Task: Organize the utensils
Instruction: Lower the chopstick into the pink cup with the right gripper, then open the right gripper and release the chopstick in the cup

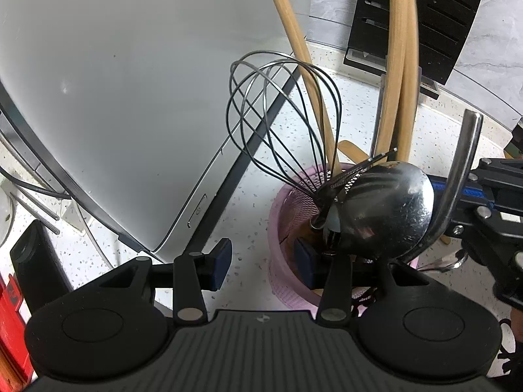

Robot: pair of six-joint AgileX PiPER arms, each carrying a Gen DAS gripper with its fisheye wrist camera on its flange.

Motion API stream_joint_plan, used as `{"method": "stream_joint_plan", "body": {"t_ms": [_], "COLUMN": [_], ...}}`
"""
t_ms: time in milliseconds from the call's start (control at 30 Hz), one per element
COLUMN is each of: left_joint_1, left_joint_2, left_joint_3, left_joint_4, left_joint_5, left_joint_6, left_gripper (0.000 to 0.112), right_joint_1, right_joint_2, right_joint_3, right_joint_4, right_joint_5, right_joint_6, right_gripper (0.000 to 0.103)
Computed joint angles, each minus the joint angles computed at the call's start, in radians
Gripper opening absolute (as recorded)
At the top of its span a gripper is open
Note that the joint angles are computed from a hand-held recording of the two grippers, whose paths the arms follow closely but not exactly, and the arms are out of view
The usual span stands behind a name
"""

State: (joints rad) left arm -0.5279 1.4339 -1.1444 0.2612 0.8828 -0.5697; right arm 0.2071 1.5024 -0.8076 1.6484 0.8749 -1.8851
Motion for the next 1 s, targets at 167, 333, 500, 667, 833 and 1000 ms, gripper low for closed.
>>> {"method": "stream_joint_plan", "body": {"t_ms": [167, 333, 500, 667, 833, 1000], "left_joint_1": [0.007, 0.012, 0.011, 0.012, 0.012, 0.012], "left_joint_2": [-0.003, -0.004, -0.004, -0.001, 0.003, 0.003], "left_joint_3": [0.002, 0.002, 0.002, 0.0, -0.001, -0.001], "left_joint_4": [-0.007, -0.011, -0.011, -0.01, -0.009, -0.009], "left_joint_5": [-0.004, -0.005, -0.005, -0.003, -0.003, -0.004], "left_joint_6": [0.007, 0.012, 0.012, 0.008, 0.006, 0.007], "left_gripper": [0.052, 0.053, 0.053, 0.053, 0.053, 0.053], "right_joint_1": [0.022, -0.023, -0.072, -0.031, 0.033, 0.034], "right_joint_2": [-0.009, -0.046, -0.057, -0.06, -0.034, 0.034], "right_joint_3": [-0.03, -0.024, -0.025, -0.028, -0.068, -0.122], "right_joint_4": [-0.102, -0.081, -0.066, -0.088, -0.283, -0.526], "right_joint_5": [-0.043, -0.003, 0.011, -0.145, -0.346, -0.431], "right_joint_6": [0.077, 0.064, 0.076, 0.112, 0.281, 0.546], "right_gripper": [0.007, 0.021, 0.021, 0.022, 0.024, 0.024]}}
